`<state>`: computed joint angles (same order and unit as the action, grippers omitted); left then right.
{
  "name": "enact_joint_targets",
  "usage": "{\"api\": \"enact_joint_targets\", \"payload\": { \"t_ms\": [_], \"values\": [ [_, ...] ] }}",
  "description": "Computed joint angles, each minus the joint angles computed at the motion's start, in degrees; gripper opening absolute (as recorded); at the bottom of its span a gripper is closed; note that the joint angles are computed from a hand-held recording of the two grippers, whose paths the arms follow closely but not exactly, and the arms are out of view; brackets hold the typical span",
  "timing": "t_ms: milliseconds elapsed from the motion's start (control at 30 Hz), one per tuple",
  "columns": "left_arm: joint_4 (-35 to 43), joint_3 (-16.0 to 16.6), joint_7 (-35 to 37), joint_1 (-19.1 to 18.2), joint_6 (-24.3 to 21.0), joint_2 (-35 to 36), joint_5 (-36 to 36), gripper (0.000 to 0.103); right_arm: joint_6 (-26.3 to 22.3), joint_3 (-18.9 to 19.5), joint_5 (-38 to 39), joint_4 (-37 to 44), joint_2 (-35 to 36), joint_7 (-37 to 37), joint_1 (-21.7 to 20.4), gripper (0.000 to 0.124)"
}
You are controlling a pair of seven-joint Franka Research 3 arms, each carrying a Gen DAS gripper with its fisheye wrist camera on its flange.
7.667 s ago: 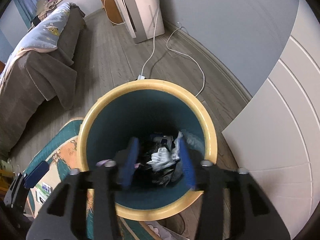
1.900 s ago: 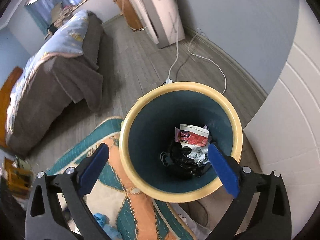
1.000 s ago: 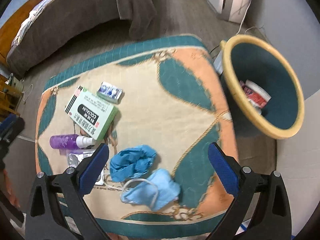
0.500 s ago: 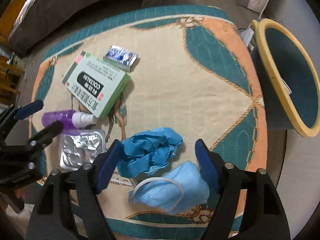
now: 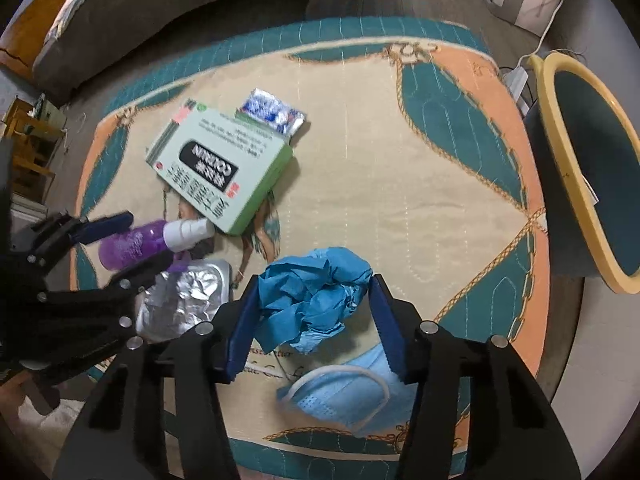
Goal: Collect trash
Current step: 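Grasp the purple spray bottle with the left tool while the right grasps blue gloves, then carry both items over the bin and open both tools to drop them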
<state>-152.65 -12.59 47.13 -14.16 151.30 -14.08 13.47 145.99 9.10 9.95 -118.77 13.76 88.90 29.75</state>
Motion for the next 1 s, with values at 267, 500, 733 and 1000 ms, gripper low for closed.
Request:
{"api": "enact_joint_targets", "payload": {
  "t_ms": [267, 500, 733, 1000],
  "values": [
    [1.4, 0.1, 1.4, 0.2, -2.3, 2.1, 0.6, 0.057, 1.0, 0.2, 1.5, 0.0, -0.5, -0.1, -0.3, 0.053],
    [1.8, 0.3, 3.5, -0.6, -2.8, 2.0, -1.1, 0.037, 1.5, 0.5, 1.9, -0.7, -1.4, -0.9, -0.3, 0.053],
    [1.8, -1.0, 1.6, -1.0, -3.9, -1.6, 0.4, 0.034, 2.5, 0.9, 4.6, -2.0, -3.6, -4.1, -1.0, 0.053],
    [0.9, -1.3, -2.2, -0.9, -0.6, -6.8, 2.1, 0.033, 3.5, 0.9, 8.7, -1.9, -4.9, -6.2, -2.1, 0.053]
  ]
}}
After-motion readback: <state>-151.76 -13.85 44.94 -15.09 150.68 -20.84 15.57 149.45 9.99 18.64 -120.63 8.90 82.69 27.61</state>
